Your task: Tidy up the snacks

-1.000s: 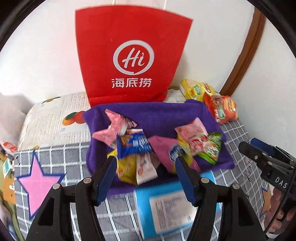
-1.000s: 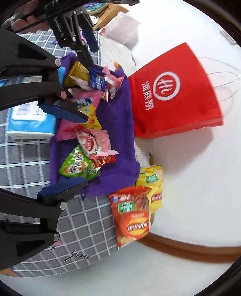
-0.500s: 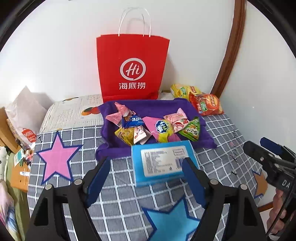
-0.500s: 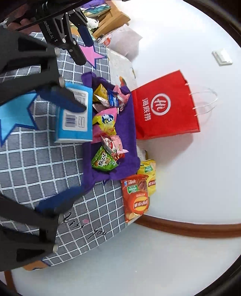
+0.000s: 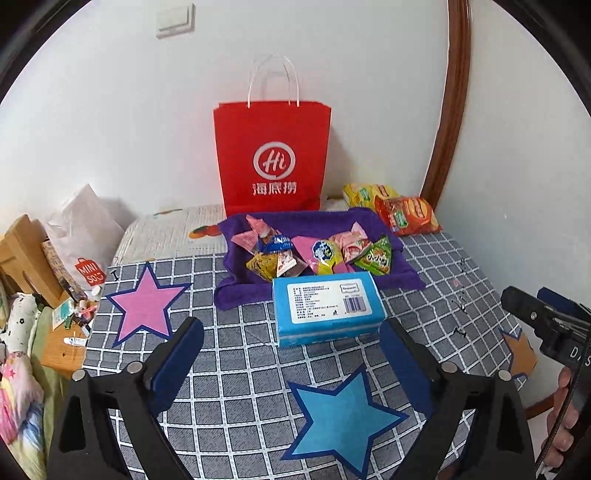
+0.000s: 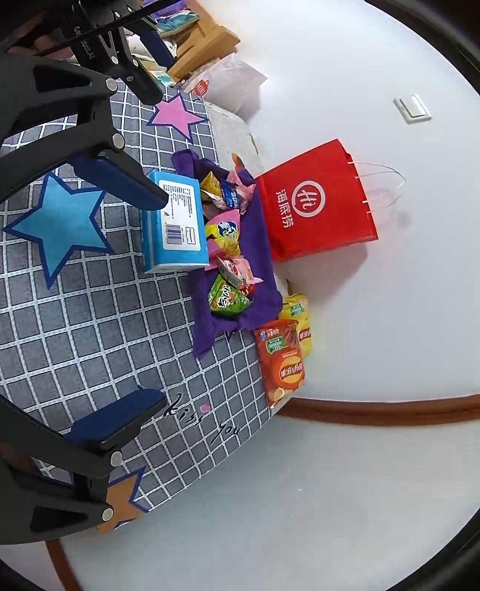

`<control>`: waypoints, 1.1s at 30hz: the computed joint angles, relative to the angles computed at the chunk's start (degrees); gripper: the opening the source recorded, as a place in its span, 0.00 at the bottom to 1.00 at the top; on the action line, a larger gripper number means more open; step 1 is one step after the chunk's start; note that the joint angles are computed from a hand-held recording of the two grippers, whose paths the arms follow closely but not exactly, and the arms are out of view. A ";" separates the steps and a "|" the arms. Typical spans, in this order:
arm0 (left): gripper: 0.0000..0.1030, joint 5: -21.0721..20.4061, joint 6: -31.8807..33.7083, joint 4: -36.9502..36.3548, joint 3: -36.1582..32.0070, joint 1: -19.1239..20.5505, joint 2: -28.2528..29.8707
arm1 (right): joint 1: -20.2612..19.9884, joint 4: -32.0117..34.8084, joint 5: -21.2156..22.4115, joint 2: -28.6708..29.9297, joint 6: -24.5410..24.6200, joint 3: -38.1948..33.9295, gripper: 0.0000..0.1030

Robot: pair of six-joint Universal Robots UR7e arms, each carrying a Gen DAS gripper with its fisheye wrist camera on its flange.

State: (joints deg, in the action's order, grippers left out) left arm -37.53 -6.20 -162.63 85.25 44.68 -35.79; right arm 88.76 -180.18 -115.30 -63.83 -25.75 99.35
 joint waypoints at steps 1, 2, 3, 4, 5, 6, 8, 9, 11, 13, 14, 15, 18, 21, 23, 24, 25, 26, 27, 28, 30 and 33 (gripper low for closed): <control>0.94 0.18 -0.06 -0.12 0.14 -0.17 -0.06 | 0.12 -0.48 -0.30 -0.32 -0.26 0.45 0.94; 0.94 0.23 -0.02 -0.34 0.38 -0.31 -0.20 | 0.19 -0.82 -0.54 -0.51 -0.40 0.74 0.94; 0.94 0.18 0.08 -0.75 0.64 -0.41 -0.33 | 0.27 -1.23 -0.73 -0.82 -0.59 1.21 0.94; 0.94 0.34 -0.10 -0.89 0.85 -0.55 -0.45 | 0.29 -1.43 -0.62 -1.14 -0.78 1.61 0.94; 0.94 0.52 -0.24 -0.85 0.95 -0.64 -0.50 | 0.22 -1.53 -0.29 -1.35 -0.93 1.83 0.94; 0.94 0.73 -0.30 -0.78 1.02 -0.72 -0.52 | 0.18 -1.65 -0.02 -1.64 -1.06 2.13 0.94; 0.94 1.02 -0.07 -1.01 1.18 -0.82 -0.50 | 0.25 -2.09 -0.40 -1.89 -0.97 2.48 0.94; 0.94 1.10 -0.14 -0.90 1.19 -0.81 -0.52 | 0.23 -2.34 -0.30 -2.05 -0.98 2.71 0.94; 0.94 0.94 -0.76 -0.56 1.38 -0.80 -0.65 | 0.25 -2.41 -0.14 -2.28 -1.12 2.97 0.94; 0.94 0.74 -1.02 -0.48 1.51 -0.78 -0.79 | 0.36 -2.53 -0.38 -2.35 -1.46 3.15 0.94; 0.94 0.77 -1.00 -0.55 1.52 -0.76 -0.77 | 0.49 -2.88 -0.55 -2.32 -2.05 3.30 0.94; 0.94 0.83 -1.08 -0.60 1.63 -0.79 -0.83 | 0.56 -3.21 -0.66 -2.25 -2.46 3.38 0.94; 0.94 1.00 -1.17 -0.66 1.72 -0.85 -0.82 | 0.78 -3.81 -1.01 -2.12 -3.39 3.67 0.94; 0.94 0.81 -1.50 -0.59 2.00 -0.89 -1.06 | 0.82 -4.02 -0.79 -2.19 -3.56 3.98 0.94; 0.94 0.79 -1.50 -0.50 2.07 -0.88 -1.16 | 0.84 -4.01 -0.70 -2.23 -3.64 4.10 0.94; 0.94 0.83 -1.50 -0.46 2.06 -0.89 -1.17 | 0.86 -4.09 -0.76 -2.22 -3.70 4.17 0.94; 0.94 0.79 -1.46 -0.50 2.09 -0.88 -1.20 | 0.89 -4.18 -0.77 -2.27 -3.78 4.27 0.94; 0.94 0.83 -1.60 -0.38 2.08 -0.89 -1.20 | 0.90 -4.27 -0.69 -2.30 -3.85 4.35 0.94; 0.94 0.87 -1.61 -0.43 2.10 -0.91 -1.20 | 0.93 -4.33 -0.66 -2.35 -3.83 4.45 0.94; 0.94 0.86 -1.59 -0.51 2.16 -0.93 -1.24 | 0.91 -4.33 -0.66 -2.39 -3.80 4.51 0.94; 0.94 0.81 -1.46 -0.68 2.17 -0.87 -1.23 | 0.86 -4.38 -0.51 -2.41 -3.88 4.51 0.94; 0.94 0.70 -1.90 -0.43 2.10 -0.77 -1.29 | 0.95 -4.95 -0.67 -2.32 -4.16 4.65 0.94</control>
State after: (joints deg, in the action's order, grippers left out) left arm -36.82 -8.10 -163.06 87.35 43.91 -37.09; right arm 89.71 -185.13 -115.97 -66.15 -29.91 104.00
